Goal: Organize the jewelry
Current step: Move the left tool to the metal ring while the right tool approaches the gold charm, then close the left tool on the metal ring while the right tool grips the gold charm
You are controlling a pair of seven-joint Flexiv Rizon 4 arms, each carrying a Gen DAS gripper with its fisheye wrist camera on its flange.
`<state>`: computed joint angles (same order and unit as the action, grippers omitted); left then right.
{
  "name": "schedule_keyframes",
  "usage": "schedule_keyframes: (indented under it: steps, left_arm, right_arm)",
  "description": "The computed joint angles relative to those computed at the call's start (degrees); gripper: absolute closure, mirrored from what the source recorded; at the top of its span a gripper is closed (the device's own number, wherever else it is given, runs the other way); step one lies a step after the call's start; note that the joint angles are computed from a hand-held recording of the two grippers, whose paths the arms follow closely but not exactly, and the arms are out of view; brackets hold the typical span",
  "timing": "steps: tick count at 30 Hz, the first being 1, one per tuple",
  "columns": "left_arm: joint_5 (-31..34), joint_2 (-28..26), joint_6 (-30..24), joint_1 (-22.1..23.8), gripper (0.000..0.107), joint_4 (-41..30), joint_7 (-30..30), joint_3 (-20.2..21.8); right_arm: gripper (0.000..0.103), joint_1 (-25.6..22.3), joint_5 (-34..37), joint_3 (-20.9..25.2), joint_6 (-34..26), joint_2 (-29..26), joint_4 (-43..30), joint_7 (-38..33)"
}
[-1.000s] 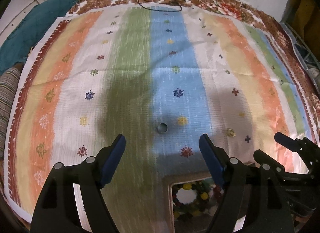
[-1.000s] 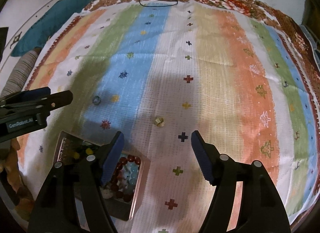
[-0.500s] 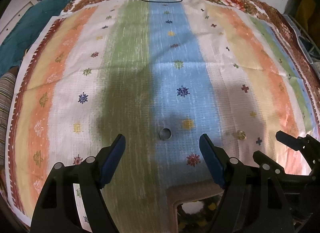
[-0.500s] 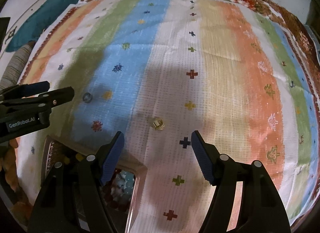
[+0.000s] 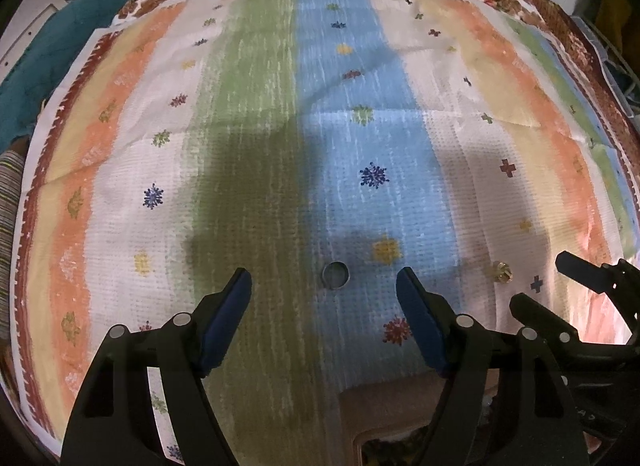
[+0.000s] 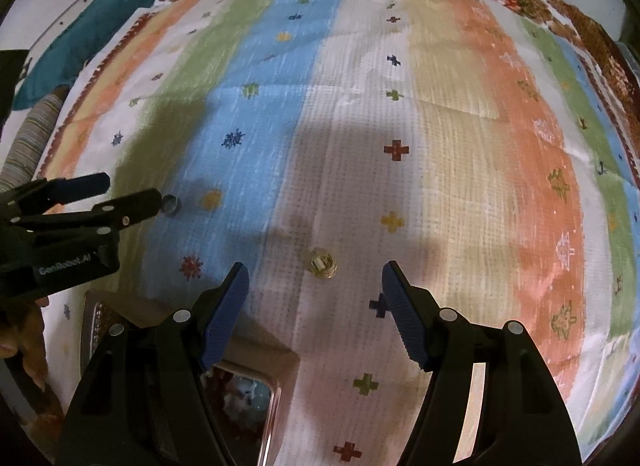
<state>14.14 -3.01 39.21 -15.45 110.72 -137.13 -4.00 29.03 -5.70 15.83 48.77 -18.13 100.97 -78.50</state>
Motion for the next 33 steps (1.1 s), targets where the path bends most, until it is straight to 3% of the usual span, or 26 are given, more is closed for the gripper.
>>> schedule_keyframes:
  steps: [7, 9, 17, 22, 33]
  left_arm:
    - [-1.40, -1.30, 0.22, 0.39, 0.042, -0.11, 2.20, 0.24]
    - [-1.44, -1.77, 0.16, 0.41, 0.043, -0.38, 2.69, 0.31]
    - [-3.57, -3.54, 0.46, 0.35, 0.056, -0.75, 5.91, 0.60]
    - [-4.64, -4.31, 0.31, 0.29, 0.076, -0.89, 6.70, 0.88]
    - [-4.84, -5.42, 0.22, -0.14, 0.082, -1.49, 7.18, 1.08]
  right_arm:
    - [0.034, 0.19, -0.27, -0.19, -0.94, -1.45, -1.04, 0.02]
    - [0.043, 0.10, 0.13, -0.01, -1.07, -1.85, -1.46, -0.44]
    - [0.052, 0.67, -0.38, -0.23, -2.65, -3.73, -2.97, -0.70]
    - [0.061, 0.53, 0.18, -0.13, -3.18, -4.29, -3.32, -1.01]
    - [0.077, 0.12, 1.77, 0.07, -2.74, -4.66, -3.40, -1.46]
